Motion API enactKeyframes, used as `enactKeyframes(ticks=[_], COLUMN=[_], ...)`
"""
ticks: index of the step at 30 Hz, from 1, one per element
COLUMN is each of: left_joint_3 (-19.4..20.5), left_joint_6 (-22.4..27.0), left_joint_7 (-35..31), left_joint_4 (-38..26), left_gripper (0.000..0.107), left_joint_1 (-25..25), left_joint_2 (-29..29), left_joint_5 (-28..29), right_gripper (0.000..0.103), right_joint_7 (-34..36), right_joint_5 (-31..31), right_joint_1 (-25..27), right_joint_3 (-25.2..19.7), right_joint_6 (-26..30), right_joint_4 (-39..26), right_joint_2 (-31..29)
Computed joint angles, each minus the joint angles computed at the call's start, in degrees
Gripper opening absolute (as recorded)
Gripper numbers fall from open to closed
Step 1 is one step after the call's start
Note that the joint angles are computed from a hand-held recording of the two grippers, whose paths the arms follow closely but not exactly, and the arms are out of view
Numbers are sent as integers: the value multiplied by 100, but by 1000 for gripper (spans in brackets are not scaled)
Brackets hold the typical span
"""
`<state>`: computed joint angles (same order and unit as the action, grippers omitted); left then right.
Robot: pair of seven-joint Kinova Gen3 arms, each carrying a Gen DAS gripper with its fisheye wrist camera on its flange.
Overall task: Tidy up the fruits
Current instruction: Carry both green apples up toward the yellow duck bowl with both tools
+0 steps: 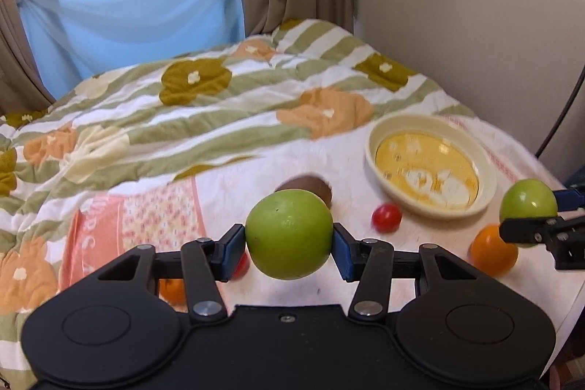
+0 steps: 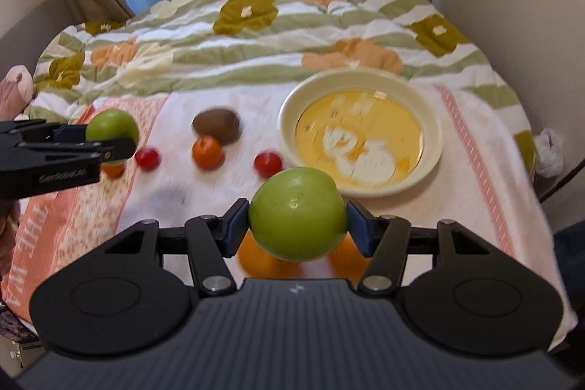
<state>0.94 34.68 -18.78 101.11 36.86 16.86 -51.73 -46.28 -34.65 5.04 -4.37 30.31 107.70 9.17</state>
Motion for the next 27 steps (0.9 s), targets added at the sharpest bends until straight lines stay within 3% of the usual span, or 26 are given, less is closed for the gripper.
enactKeyframes(ticks=[8,16,23,27], left_joint_3=[-117,-212,-219,-334], left_joint_6=[532,543,754,850], left_joint_7=[229,-802,-1863,-2268], left_joint_4=[-1079,-2689,-4166,-4686], left_gripper=[55,55,55,55], left_joint_1=[321,247,147,188], left_joint_2=[576,1724,2899,3300], left_joint_5=[-254,440,1190,1527], right_gripper=[72,72,72,72], right_joint_7=[981,762,506,384], right_joint_5=[-515,-81,372,591], right_joint_1=[631,876,969,1009], right_joint_3=[-142,-260,-403,-454], right_joint_6=[613,1479,1727,1841], right_joint_4=[-1288,-3111,-4110,-4501], right_joint_2=[763,1994,2801,3123])
